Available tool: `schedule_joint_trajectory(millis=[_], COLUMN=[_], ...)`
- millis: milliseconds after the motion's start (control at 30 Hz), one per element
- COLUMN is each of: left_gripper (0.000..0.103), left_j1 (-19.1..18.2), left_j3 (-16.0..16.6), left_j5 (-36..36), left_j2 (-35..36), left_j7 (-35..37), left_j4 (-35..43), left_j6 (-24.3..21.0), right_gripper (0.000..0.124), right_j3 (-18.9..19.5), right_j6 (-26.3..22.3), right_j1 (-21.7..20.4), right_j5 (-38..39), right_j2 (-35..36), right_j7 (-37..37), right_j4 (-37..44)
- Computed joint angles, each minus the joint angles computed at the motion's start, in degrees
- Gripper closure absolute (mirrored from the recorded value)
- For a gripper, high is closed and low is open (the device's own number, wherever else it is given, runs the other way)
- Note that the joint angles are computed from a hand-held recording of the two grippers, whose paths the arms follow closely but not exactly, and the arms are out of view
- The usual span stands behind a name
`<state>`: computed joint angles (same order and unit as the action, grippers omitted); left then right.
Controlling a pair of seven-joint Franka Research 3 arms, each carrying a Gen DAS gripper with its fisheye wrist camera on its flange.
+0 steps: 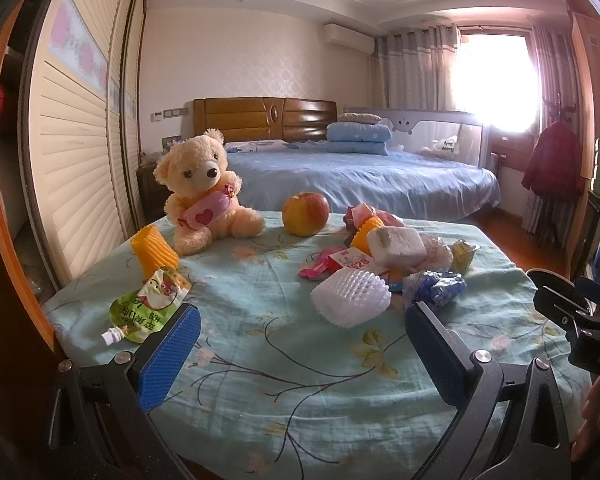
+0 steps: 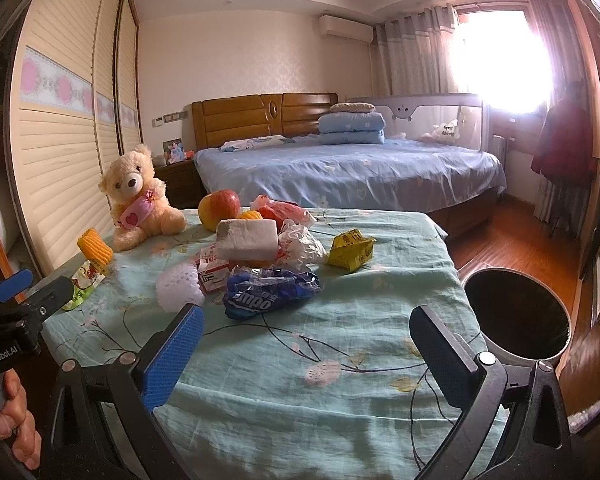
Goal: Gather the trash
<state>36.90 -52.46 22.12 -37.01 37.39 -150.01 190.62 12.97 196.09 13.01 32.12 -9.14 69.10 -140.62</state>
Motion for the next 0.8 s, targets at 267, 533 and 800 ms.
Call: schedule_joint_trajectory(millis=[267,533,800], left_gripper=[0.001,0.002,0.007], left_j1=[-1.1,-4.61,-4.9], left_j3=[1.02,5.96,7.61], left_j5=[1.42,6.94,15.85], left_j2=[4.37,15.01,27.36], left_j7=[1.12,1.96,1.15], left_j4=[1.92,7.51,16.7], left_j6=[-2.45,-7.24,-10.6], right_gripper=[0.021,0.021,0.025], right_j3=[-6.32,-21.18,-29.86], right_j6=[-2.56,-8.02,-19.22], right_j1=[4.62,18.0,26.55], right_j5=[-5.58,-11.9,9.58], right_j2=[1.25,3.73,9.37], right_j7=[4.66,10.15,-6.77], right_j4=[0.72,4.08,14.65])
